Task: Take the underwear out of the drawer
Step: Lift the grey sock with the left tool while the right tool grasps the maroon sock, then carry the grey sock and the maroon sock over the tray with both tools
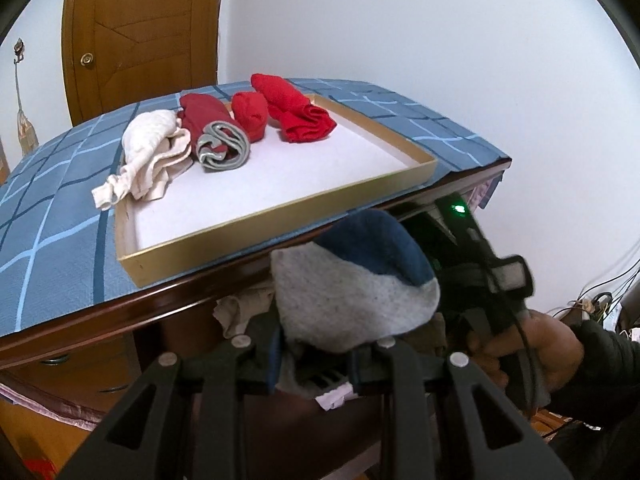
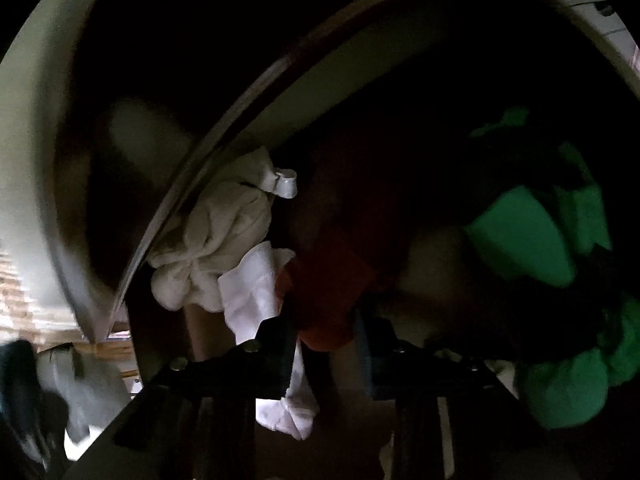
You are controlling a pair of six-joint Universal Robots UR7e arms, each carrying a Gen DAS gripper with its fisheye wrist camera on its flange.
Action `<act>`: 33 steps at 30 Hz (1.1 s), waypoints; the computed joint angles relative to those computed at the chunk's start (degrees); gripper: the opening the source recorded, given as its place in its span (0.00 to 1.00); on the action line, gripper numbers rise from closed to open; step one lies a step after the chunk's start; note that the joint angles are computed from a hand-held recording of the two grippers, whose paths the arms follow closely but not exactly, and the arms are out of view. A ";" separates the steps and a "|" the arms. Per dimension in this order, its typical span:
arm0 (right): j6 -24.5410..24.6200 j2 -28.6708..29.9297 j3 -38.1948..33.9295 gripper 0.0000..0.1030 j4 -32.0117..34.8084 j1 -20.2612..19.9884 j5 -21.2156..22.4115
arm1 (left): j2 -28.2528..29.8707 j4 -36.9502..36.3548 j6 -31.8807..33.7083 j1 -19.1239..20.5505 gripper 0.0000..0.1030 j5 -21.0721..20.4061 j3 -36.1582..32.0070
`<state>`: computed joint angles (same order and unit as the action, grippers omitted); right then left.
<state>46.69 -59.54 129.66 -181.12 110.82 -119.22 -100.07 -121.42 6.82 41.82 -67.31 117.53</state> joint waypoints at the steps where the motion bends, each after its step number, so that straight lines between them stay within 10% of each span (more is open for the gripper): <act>1: -0.77 -0.31 0.62 0.27 -0.98 0.66 -0.33 | 0.03 -0.14 -0.11 -0.06 0.23 0.03 0.04; 23: -15.78 -8.76 1.82 0.27 -1.99 16.45 -11.70 | -0.51 -2.18 -3.18 -4.80 0.23 0.79 1.17; 33: -19.40 -8.77 -2.71 0.27 5.11 22.19 -24.22 | 0.10 -3.65 -3.59 -6.63 0.23 0.88 1.62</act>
